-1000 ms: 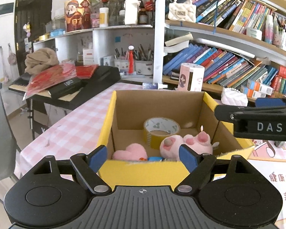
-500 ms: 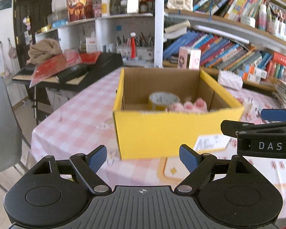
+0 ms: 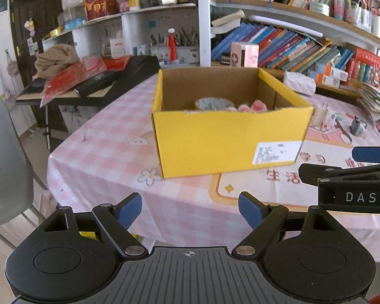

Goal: Organize objects
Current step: 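Lift both tools out of the box and withdraw toward the table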

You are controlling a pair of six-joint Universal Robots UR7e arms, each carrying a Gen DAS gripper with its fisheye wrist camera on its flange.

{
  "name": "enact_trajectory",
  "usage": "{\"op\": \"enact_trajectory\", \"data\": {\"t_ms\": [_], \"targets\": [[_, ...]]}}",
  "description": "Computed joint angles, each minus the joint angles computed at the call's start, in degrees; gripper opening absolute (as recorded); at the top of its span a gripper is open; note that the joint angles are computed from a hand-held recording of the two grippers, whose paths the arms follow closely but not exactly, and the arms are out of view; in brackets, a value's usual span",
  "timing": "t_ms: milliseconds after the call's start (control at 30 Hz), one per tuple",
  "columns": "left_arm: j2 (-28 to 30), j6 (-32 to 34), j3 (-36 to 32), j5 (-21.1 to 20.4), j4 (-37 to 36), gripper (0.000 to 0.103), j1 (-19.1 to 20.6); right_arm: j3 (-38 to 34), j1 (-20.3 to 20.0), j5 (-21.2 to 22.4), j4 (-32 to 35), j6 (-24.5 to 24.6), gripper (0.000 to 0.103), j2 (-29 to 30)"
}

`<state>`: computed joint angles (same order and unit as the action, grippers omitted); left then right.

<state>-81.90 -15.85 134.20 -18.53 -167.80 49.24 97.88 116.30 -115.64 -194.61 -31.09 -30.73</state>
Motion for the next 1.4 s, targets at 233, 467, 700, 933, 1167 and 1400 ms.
{"op": "enact_trajectory", "data": {"t_ms": [233, 467, 700, 933, 1167, 1400], "targets": [[-1.17, -3.22, 1.47, -1.14, 4.60, 0.086, -1.25, 3.25, -0.12, -2.43, -0.92, 1.86, 0.096, -1.39], [-1.11, -2.97, 2.13, -3.51, 6.00, 0.086, -1.96, 6.24, -0.51, -4.86, -2.80, 4.08, 0.096, -2.77], [-0.18, -1.19, 1.98, -6.09, 5.07, 0.086, -2.18, 8.46, -0.88, -8.10, -4.47, 6.51, 0.096, -4.07], [2.60, 4.66, 0.88, -9.58, -0.57, 0.086, -1.77, 9.88, -0.92, -11.29, -6.65, 7.02, 0.096, -5.12], [6.99, 12.19, -1.99, -14.39, -5.89, 0.086, -0.65, 10.73, -1.28, -15.44, -9.21, 8.21, 0.096, -6.07], [11.81, 16.63, -5.62, -18.24, -8.36, 0.086, 0.43, 10.73, -2.75, -18.58, -10.50, 9.22, 0.096, -6.84]]}}
